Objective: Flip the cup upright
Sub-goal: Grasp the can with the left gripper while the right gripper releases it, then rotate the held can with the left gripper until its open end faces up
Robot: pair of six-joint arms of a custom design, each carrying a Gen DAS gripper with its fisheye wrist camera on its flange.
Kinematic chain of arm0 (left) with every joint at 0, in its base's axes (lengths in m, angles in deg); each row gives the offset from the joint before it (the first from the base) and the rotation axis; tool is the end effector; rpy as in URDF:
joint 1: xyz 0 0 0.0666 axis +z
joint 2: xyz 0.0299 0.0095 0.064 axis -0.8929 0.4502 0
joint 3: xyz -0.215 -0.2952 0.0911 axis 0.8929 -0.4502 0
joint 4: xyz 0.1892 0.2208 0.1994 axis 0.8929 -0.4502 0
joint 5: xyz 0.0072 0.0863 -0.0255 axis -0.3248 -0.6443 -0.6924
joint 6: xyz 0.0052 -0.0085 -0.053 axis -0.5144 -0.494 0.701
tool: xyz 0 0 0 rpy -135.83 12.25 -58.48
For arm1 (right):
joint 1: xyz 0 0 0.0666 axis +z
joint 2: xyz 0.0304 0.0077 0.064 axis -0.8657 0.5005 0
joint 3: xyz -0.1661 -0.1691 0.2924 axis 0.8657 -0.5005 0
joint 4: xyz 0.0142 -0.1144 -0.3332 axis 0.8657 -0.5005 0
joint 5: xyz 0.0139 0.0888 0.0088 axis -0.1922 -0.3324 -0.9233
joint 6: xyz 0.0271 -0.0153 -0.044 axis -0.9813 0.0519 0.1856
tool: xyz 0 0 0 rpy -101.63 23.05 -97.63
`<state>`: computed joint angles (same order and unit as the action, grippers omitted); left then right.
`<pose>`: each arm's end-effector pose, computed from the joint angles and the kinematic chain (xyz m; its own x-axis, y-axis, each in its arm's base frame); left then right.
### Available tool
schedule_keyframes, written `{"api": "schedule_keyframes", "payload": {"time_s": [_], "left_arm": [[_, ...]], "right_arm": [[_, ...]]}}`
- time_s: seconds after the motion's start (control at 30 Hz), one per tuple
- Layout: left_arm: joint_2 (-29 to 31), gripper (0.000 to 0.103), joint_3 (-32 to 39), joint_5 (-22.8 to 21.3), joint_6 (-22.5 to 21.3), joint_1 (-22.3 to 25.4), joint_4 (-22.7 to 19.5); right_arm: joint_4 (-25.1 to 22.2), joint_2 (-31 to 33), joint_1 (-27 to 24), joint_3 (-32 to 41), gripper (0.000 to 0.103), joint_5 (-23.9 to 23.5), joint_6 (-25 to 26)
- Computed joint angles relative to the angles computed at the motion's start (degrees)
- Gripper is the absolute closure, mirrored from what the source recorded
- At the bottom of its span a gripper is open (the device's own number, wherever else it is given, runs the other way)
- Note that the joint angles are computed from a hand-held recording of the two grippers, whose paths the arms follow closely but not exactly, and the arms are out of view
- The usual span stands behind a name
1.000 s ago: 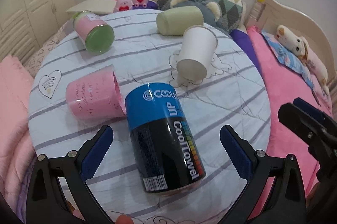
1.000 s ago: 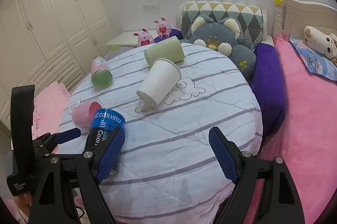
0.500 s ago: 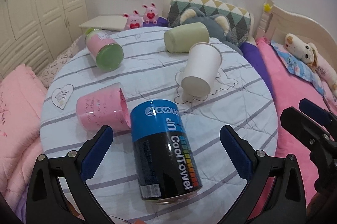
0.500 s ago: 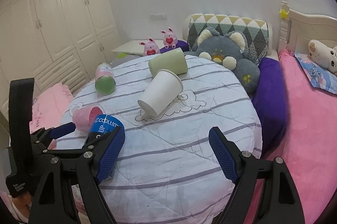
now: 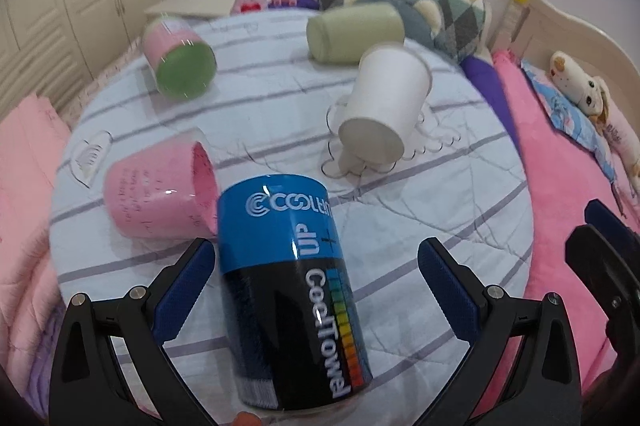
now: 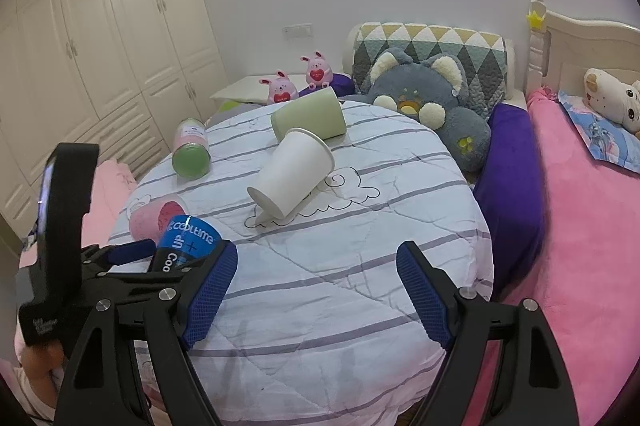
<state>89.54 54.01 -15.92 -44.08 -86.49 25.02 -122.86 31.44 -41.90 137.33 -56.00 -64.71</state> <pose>0.4743 -0.2028 0.3982 -0.8380 0.0832 -0.5393 0.1671 0.9799 -0.1086 0.3894 0.1233 0.4328 -0.6511 0.1148 -0.7502 -0.0424 0.9815 0.1870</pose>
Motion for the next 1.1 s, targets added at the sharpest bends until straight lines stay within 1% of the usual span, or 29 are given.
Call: {"api": "schedule_keyframes", "payload": {"time_s": [0.1,0.13,0.17,0.3,0.37,0.4,0.5,0.67,0.73,0.93,1.03,1.1], "left_arm": [[1.38,0.001,1.34,-0.54,0.25,-0.12,-0.96],[1.53,0.004,1.45,-0.33,0.13,-0.06,-0.94],[1.94,0.01,1.87,-0.21,-0.04,-0.02,-1.18],[4.36,0.019,4.32,0.02,-0.73,0.28,-3.65],[5.13,0.029,4.94,-0.31,-1.51,0.34,-3.86],[5.3,0.032,5.05,-0.39,-1.76,0.38,-3.81],[5.16,0.032,4.91,0.62,-2.81,0.74,-3.04],[2.91,0.033,2.69,1.24,-3.86,0.99,0.41],[1.52,0.033,1.34,1.05,-4.19,1.1,2.71],[-3.7,0.033,-4.15,-2.89,-5.04,1.11,12.09],[-4.53,0.034,-5.02,-4.0,-5.38,1.48,14.07],[-5.11,0.034,-5.86,-3.38,-5.08,1.95,14.98]], "right_arm": [[0.01,1.07,-0.88,0.53,0.02,-1.51,0.3],[0.01,1.41,-0.99,0.7,0.02,-1.75,0.39],[0.01,1.77,-1.1,0.92,0.02,-1.93,0.49],[-0.55,3.15,-1.06,2.12,0.02,-2.67,1.19],[-0.73,3.41,-0.9,2.37,0.02,-2.72,1.37],[-0.72,3.53,-0.88,2.47,0.02,-2.73,1.35],[-1.1,3.81,-0.71,2.82,0.02,-2.54,1.32],[-1.55,4.35,-0.28,3.36,0.02,-2.48,1.4],[-1.6,4.56,0.25,3.71,0.02,-1.88,1.35],[-0.65,5.09,1.63,4.72,0.02,-0.7,1.64],[-0.56,5.64,2.39,5.45,0.02,0.07,1.84],[-0.87,6.13,2.74,5.98,0.02,0.19,1.92]]}}
